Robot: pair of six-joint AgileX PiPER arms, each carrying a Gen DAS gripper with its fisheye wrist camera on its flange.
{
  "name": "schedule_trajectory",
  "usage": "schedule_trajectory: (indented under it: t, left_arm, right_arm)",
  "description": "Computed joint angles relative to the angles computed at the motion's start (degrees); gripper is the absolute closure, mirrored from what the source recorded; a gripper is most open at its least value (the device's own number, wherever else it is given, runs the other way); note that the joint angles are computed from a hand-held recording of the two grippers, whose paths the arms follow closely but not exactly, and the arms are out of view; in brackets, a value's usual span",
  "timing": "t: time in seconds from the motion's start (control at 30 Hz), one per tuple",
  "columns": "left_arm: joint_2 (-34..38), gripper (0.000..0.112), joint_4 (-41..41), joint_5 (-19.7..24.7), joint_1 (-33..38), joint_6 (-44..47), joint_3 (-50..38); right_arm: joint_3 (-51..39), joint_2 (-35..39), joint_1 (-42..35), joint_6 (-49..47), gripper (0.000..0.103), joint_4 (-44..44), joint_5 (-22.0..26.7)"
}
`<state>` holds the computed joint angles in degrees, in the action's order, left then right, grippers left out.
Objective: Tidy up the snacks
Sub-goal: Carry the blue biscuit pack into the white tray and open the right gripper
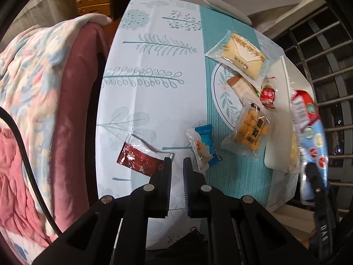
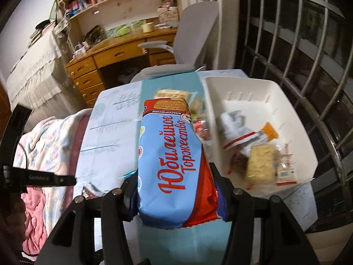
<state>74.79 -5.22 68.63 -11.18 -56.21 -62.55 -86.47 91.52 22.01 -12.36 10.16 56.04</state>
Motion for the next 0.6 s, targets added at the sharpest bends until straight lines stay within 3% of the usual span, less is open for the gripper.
schedule_trajectory:
  t: [0.33,0.6]
  left_arm:
    - [6.3,0.097,4.8,-0.4,-8.6,-16.5,-7.1]
    - [11.8,0.091,8.7,-1.9,-13.8,-30.0,-10.9]
  right_arm:
    - [-11.5,8.3,-11.7,-10.9,0.049,5.4,5.9]
    - [-27.0,19.8,-18.8,-16.5,0.049,6.4,13.3]
